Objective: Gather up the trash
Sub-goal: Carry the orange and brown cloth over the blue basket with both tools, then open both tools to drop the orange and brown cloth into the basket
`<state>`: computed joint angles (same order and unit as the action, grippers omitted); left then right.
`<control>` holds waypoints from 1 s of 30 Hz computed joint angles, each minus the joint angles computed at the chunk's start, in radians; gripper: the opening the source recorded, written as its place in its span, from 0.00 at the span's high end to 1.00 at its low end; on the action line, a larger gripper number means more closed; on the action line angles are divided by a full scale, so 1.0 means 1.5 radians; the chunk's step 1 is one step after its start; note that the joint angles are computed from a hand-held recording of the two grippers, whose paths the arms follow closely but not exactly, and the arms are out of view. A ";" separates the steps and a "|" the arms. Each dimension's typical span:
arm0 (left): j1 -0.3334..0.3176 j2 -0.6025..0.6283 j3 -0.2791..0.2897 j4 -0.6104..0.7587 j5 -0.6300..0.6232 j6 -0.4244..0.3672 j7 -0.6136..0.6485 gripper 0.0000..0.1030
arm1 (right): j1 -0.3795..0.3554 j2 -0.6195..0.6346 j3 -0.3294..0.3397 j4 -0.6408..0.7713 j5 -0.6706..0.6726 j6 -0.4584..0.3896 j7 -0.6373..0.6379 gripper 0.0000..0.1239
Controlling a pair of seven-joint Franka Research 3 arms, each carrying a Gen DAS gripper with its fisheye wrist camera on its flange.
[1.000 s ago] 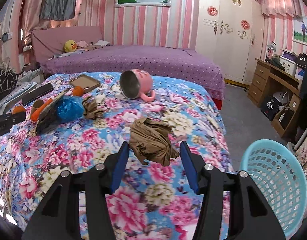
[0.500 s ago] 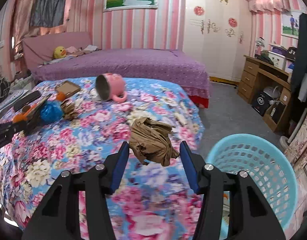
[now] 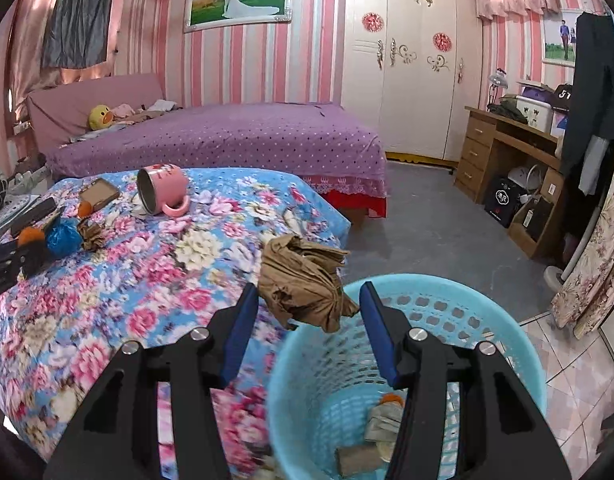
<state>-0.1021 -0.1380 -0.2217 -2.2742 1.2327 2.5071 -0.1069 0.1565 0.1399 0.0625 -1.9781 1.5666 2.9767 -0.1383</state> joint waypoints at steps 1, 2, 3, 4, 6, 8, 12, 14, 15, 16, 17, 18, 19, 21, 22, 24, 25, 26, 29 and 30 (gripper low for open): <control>-0.002 0.013 -0.002 0.014 0.000 0.010 -0.005 0.71 | -0.003 0.002 -0.003 0.001 -0.003 -0.003 0.000 0.58; -0.005 0.021 -0.003 0.022 0.001 0.015 -0.007 0.71 | -0.010 0.004 -0.008 0.002 -0.010 -0.008 0.006 0.58; -0.009 0.032 -0.004 0.033 0.003 0.019 -0.009 0.71 | -0.014 0.006 -0.010 0.003 -0.013 -0.011 0.012 0.58; -0.013 0.043 -0.005 0.044 0.006 0.021 -0.009 0.71 | -0.021 0.007 -0.013 0.003 -0.015 -0.017 0.018 0.58; -0.025 0.069 -0.007 0.071 0.013 0.025 -0.008 0.71 | -0.035 0.009 -0.020 0.005 -0.017 -0.027 0.031 0.58; -0.039 0.091 -0.005 0.094 0.018 0.023 -0.006 0.71 | -0.046 0.014 -0.024 0.010 -0.014 -0.025 0.031 0.58; -0.072 0.144 -0.001 0.154 0.031 0.018 0.008 0.71 | -0.070 0.029 -0.032 0.019 -0.029 -0.029 0.057 0.58; -0.089 0.171 0.004 0.186 0.032 0.021 0.015 0.71 | -0.081 0.039 -0.034 0.024 -0.044 -0.034 0.077 0.58; -0.097 0.187 0.007 0.204 0.026 0.028 0.023 0.71 | -0.086 0.042 -0.033 0.026 -0.048 -0.035 0.082 0.58; -0.106 0.199 0.010 0.218 0.022 0.030 0.029 0.71 | -0.092 0.046 -0.033 0.028 -0.054 -0.038 0.088 0.58; -0.116 0.218 0.012 0.240 0.020 0.034 0.038 0.71 | -0.098 0.051 -0.034 0.030 -0.062 -0.041 0.095 0.58; -0.125 0.228 0.016 0.252 0.019 0.035 0.043 0.71 | -0.101 0.054 -0.032 0.031 -0.067 -0.039 0.099 0.58; -0.135 0.241 0.020 0.266 0.018 0.034 0.051 0.71 | -0.105 0.055 -0.030 0.030 -0.070 -0.037 0.100 0.58; -0.154 0.269 0.027 0.300 0.012 0.038 0.073 0.71 | -0.114 0.062 -0.029 0.032 -0.078 -0.038 0.107 0.58; -0.161 0.279 0.031 0.313 0.007 0.042 0.081 0.71 | -0.118 0.065 -0.028 0.033 -0.081 -0.039 0.112 0.58; -0.173 0.302 0.040 0.339 -0.008 0.055 0.098 0.71 | -0.126 0.069 -0.027 0.035 -0.083 -0.036 0.117 0.58; -0.178 0.313 0.044 0.353 -0.019 0.060 0.107 0.71 | -0.131 0.069 -0.025 0.035 -0.079 -0.036 0.115 0.58; -0.183 0.327 0.047 0.370 -0.032 0.067 0.118 0.71 | -0.135 0.070 -0.024 0.036 -0.071 -0.038 0.112 0.58; -0.203 0.356 0.061 0.406 -0.052 0.073 0.146 0.71 | -0.145 0.070 -0.024 0.040 -0.048 -0.047 0.103 0.58; -0.208 0.368 0.063 0.420 -0.066 0.073 0.166 0.71 | -0.147 0.070 -0.025 0.041 -0.043 -0.047 0.100 0.58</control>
<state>-0.4135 0.4147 -0.1271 -1.6435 1.1344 2.6167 0.1415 -0.0640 0.2456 0.0244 -1.9171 1.5025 2.9058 0.0112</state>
